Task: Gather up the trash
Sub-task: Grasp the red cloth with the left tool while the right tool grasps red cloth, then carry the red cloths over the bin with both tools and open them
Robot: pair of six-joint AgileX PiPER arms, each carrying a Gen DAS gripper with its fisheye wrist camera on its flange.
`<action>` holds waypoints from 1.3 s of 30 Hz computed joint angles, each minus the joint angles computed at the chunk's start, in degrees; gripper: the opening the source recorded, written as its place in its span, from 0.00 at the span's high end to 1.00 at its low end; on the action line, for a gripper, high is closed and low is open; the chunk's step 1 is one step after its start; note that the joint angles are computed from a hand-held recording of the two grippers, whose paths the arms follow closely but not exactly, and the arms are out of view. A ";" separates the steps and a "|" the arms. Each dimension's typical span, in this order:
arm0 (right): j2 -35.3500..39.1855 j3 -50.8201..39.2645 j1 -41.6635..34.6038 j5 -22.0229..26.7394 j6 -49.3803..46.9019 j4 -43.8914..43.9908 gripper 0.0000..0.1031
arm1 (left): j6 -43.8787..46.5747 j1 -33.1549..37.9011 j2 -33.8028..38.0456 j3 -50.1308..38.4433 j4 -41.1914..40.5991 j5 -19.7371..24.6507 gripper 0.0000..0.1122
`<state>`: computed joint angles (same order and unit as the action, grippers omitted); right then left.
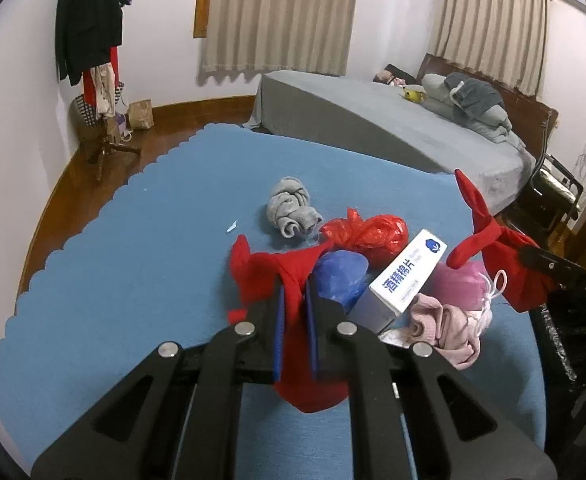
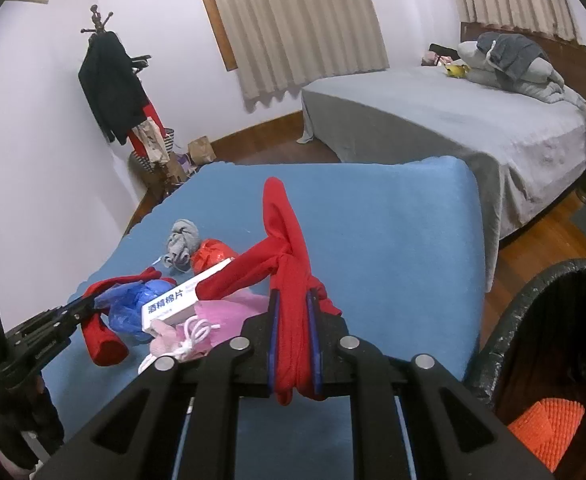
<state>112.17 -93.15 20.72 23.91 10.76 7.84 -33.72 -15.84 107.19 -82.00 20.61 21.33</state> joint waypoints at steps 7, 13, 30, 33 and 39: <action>-2.94 2.73 -0.02 -1.75 -0.68 0.68 0.88 | -2.85 -0.88 -2.84 -0.07 2.54 -0.93 0.94; -6.71 5.05 -0.35 -3.40 -0.14 0.09 0.88 | -2.90 -2.13 -5.33 -1.67 3.40 -1.06 0.94; -21.14 15.92 -5.05 -5.90 5.62 -6.49 0.88 | 5.18 -14.47 -2.06 -13.79 -3.18 0.62 0.94; -24.05 18.70 -6.93 -5.78 7.18 -8.17 0.88 | 8.02 -16.73 -0.32 -16.11 -5.88 0.47 0.94; -29.66 24.95 -11.79 -5.45 10.30 -11.48 0.88 | 14.97 -20.89 5.37 -23.83 -12.75 2.36 0.94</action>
<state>82.51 -68.19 8.93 18.46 21.06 -3.65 -18.75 -36.73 112.57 -105.83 7.87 23.69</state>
